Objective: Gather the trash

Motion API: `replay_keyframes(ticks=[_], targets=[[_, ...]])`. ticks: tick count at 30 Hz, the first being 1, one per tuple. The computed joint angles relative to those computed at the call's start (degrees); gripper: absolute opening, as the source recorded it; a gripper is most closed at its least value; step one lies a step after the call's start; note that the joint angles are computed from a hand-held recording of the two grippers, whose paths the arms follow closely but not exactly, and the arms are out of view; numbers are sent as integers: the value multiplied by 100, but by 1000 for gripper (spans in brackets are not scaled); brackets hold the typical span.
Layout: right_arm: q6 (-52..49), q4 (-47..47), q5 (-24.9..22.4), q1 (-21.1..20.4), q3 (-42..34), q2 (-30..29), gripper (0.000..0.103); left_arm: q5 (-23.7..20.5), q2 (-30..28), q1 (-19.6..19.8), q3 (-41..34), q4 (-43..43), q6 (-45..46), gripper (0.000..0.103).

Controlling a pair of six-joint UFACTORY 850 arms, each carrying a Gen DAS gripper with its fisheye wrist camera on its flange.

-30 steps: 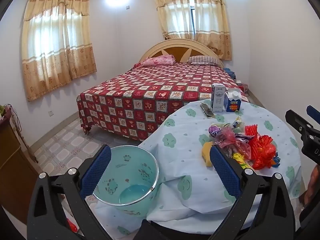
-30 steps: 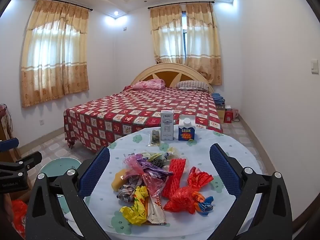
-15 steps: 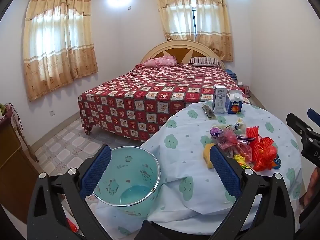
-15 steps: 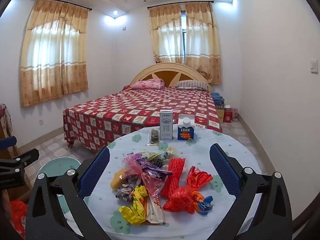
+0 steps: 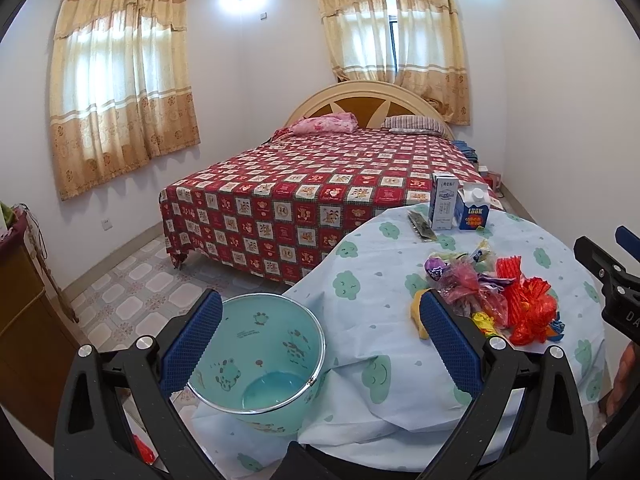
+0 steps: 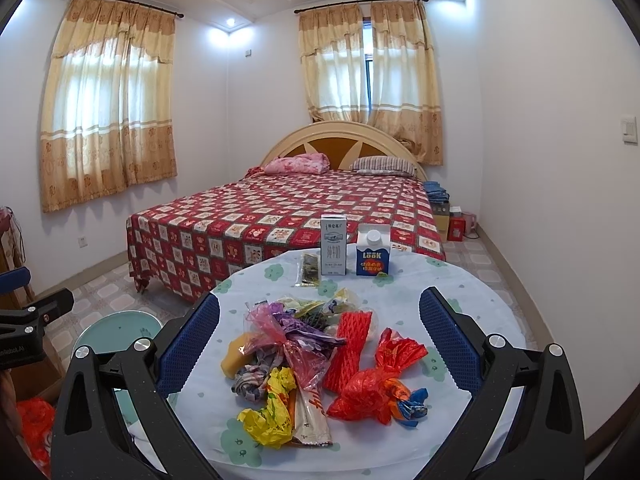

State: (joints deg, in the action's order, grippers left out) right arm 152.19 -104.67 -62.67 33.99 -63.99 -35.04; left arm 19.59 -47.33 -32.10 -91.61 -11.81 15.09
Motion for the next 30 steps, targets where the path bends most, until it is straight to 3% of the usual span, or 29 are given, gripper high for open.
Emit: replay_keyframes(ticks=[30], targets=[[-16,10,31,3,-53,-50,98,69,9,73,13,-42,3,97]])
